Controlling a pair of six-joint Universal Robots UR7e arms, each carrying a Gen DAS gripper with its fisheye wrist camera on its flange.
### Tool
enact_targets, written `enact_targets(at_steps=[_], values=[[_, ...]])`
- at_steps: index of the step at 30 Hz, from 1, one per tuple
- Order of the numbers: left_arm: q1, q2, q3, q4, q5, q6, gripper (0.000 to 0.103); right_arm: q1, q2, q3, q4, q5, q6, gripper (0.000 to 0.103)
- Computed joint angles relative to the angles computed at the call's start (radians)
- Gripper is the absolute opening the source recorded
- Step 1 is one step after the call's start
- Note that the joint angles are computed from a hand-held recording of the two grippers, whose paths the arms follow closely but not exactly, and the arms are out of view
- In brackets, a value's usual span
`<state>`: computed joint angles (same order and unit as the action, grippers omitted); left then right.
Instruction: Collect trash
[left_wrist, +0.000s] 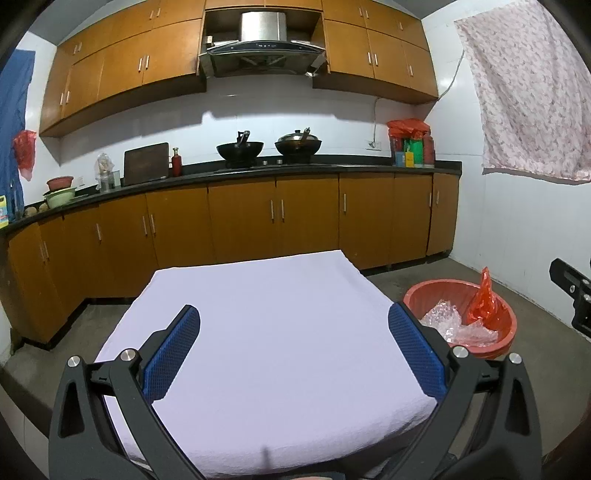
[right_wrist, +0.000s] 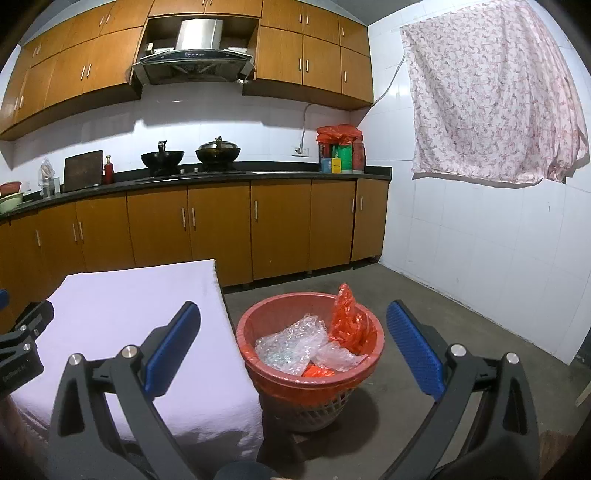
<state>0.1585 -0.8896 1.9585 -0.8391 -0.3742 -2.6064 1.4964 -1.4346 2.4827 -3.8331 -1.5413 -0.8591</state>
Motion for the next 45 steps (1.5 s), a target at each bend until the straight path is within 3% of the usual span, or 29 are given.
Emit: enact_targets(at_steps=[22, 45], values=[[-0.021, 0.003, -0.001, 0.002, -0.023, 0.032, 0.101, 0.007, 0.005, 0.026, -0.053, -0.015, 0.03, 0.099], [-0.033, 0.0, 0.003, 0.015, -0.043, 0.001, 0.101, -0.005, -0.008, 0.033, -0.031, -0.004, 0.046, 0.099]])
